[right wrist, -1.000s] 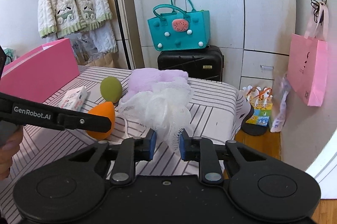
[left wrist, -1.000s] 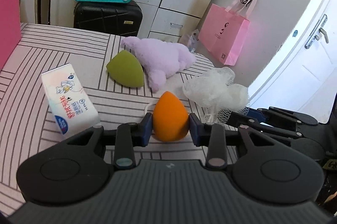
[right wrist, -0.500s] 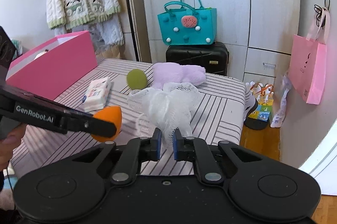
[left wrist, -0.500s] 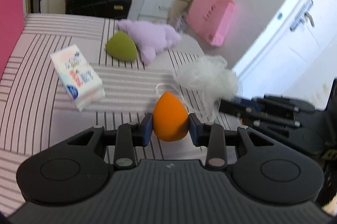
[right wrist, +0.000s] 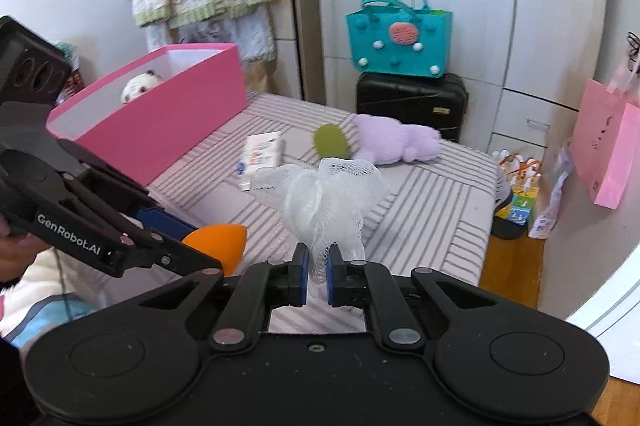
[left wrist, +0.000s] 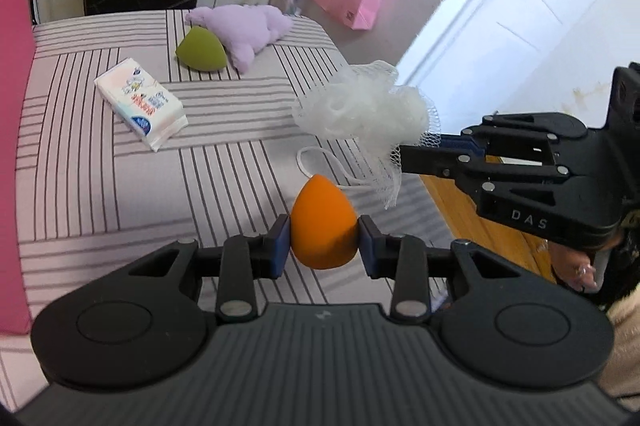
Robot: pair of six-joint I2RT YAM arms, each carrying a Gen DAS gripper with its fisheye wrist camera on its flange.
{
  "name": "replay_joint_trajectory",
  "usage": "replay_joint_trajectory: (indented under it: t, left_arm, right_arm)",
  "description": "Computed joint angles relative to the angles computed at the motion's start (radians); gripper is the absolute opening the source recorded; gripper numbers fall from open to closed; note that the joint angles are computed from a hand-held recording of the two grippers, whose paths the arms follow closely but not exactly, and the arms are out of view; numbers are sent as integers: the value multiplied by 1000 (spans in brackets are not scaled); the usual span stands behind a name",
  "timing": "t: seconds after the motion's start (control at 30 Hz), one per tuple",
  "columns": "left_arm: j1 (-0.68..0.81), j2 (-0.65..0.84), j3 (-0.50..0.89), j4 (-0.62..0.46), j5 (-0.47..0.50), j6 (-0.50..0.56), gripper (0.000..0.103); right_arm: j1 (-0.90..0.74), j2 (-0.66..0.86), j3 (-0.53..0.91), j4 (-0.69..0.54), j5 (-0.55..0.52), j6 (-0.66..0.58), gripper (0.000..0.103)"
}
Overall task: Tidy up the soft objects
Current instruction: 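Lift the orange sponge and bath puff and carry both toward the pink box, then lower the orange sponge and bath puff into the box and open both tools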
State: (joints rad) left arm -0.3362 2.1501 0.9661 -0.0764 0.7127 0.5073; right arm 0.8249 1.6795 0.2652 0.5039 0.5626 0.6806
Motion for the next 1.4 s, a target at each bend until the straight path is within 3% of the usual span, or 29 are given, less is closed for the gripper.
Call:
replay_joint_trajectory:
  t: [0.27,0.53,0.9,1.1,1.4]
  left_arm:
    - [99,-103,-45,-133,27,150,34]
    - [225,-170,-54,-295,46,314,34]
    - [440,-246,-27,-483,73,545,34]
    - [545,-200,66,-551,147,584,35]
    - [588,-137,212,-498,225,454,35]
  right_arm:
    - [104,-120,94,-259,5,48,10]
    - [174,-130,240,-444,-12,46,10]
    - [223,-124,454,-604,-34,-25,10]
    - [222,-94,527,-562,-23,-115,10]
    - [98,10,653,-423,-192,-302,10]
